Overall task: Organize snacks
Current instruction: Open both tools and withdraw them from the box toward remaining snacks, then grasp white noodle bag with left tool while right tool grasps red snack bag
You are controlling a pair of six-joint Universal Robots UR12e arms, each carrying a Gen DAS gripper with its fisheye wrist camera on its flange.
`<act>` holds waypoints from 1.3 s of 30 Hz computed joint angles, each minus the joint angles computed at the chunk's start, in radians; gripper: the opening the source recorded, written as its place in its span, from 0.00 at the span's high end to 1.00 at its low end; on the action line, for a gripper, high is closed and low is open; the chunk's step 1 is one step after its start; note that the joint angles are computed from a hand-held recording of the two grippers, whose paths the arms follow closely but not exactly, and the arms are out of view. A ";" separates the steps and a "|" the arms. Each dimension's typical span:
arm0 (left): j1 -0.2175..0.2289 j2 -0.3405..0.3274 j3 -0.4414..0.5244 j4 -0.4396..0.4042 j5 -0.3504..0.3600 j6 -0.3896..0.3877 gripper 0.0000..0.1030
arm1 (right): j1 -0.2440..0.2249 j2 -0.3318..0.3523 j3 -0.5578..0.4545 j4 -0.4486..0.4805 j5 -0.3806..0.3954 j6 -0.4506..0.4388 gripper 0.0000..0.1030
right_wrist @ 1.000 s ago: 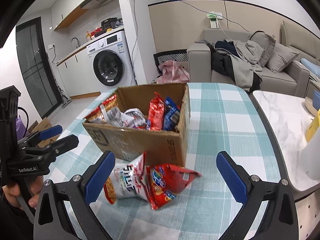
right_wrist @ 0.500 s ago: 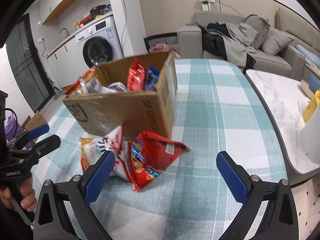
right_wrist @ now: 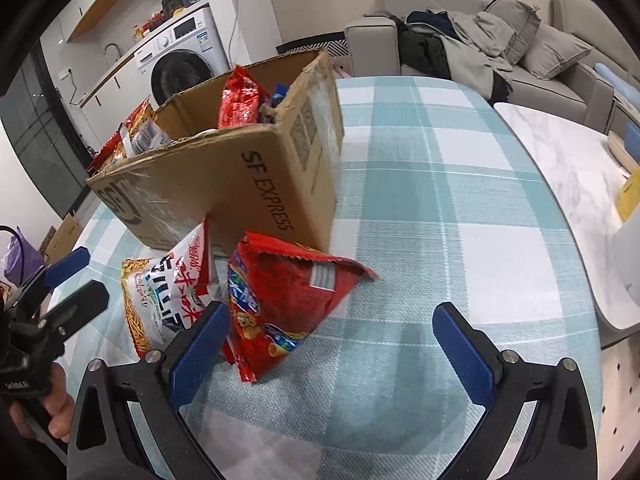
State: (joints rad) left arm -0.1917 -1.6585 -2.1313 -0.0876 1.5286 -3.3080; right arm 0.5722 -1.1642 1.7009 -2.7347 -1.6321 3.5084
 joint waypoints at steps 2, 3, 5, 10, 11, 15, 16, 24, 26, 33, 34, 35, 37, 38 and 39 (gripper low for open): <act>0.000 -0.004 0.004 -0.007 -0.006 0.005 0.01 | 0.003 0.008 -0.011 0.008 0.004 -0.007 0.00; -0.001 -0.006 0.006 -0.010 -0.008 0.008 0.01 | 0.004 0.013 -0.016 0.008 0.008 -0.011 0.00; 0.000 -0.010 0.010 -0.024 -0.023 0.013 0.01 | 0.005 0.020 -0.022 0.010 0.016 -0.012 0.00; -0.003 -0.025 0.025 -0.052 -0.038 0.018 0.01 | 0.002 0.037 -0.040 0.014 0.049 -0.021 0.00; -0.003 -0.028 0.029 -0.059 -0.041 0.018 0.01 | 0.002 0.040 -0.043 0.014 0.053 -0.024 0.00; -0.001 -0.038 0.039 -0.077 -0.050 0.021 0.01 | 0.002 0.045 -0.048 0.006 0.059 -0.030 0.01; -0.001 -0.042 0.044 -0.084 -0.051 0.018 0.01 | 0.003 0.045 -0.047 0.001 0.047 -0.028 0.01; 0.004 -0.062 0.066 -0.114 -0.077 0.011 0.01 | -0.005 0.048 -0.042 -0.029 0.047 -0.008 0.14; 0.003 -0.066 0.071 -0.117 -0.078 0.012 0.01 | -0.005 0.048 -0.040 -0.037 0.052 -0.016 0.19; -0.002 -0.072 0.079 -0.122 -0.081 0.006 0.01 | -0.016 0.028 0.007 -0.109 0.116 -0.002 0.45; -0.002 -0.070 0.077 -0.122 -0.083 0.006 0.01 | -0.018 0.024 0.014 -0.123 0.125 0.002 0.46; -0.003 -0.069 0.077 -0.122 -0.084 0.006 0.01 | -0.020 0.021 0.022 -0.134 0.135 0.009 0.47; -0.002 -0.058 0.063 -0.117 -0.094 0.009 0.01 | -0.020 0.014 0.032 -0.140 0.134 0.014 0.47; -0.002 -0.057 0.064 -0.119 -0.099 0.010 0.01 | -0.019 0.010 0.037 -0.145 0.130 0.016 0.47; -0.002 -0.054 0.061 -0.119 -0.103 0.013 0.01 | -0.018 0.006 0.042 -0.150 0.127 0.016 0.48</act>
